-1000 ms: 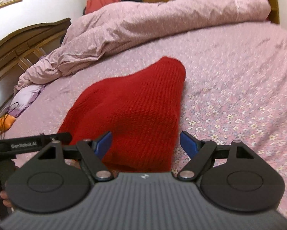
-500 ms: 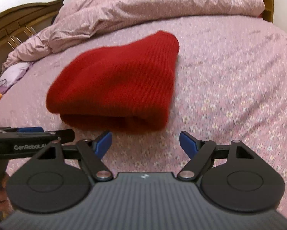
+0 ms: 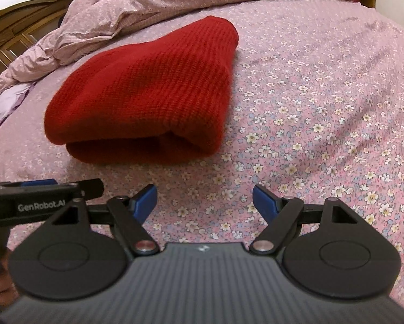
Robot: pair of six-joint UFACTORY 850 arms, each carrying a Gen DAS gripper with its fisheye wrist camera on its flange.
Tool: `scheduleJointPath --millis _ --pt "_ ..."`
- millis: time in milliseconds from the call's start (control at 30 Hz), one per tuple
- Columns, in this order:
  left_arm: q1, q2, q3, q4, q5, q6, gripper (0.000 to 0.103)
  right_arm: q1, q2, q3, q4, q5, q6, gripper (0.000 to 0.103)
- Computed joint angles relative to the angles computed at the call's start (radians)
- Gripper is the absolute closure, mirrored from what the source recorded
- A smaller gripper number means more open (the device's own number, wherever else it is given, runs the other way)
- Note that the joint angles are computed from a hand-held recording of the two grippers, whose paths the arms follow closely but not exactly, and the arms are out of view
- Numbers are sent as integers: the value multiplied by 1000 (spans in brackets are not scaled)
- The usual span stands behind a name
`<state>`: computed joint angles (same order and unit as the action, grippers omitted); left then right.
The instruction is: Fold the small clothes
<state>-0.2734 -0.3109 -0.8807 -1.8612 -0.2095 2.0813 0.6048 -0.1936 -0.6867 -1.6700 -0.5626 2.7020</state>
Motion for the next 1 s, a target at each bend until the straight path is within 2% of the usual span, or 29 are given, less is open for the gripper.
scheduleJointPath --millis 1000 --pt "-3 0 -2 12 9 -10 20 -9 -7 -5 10 11 -18 24"
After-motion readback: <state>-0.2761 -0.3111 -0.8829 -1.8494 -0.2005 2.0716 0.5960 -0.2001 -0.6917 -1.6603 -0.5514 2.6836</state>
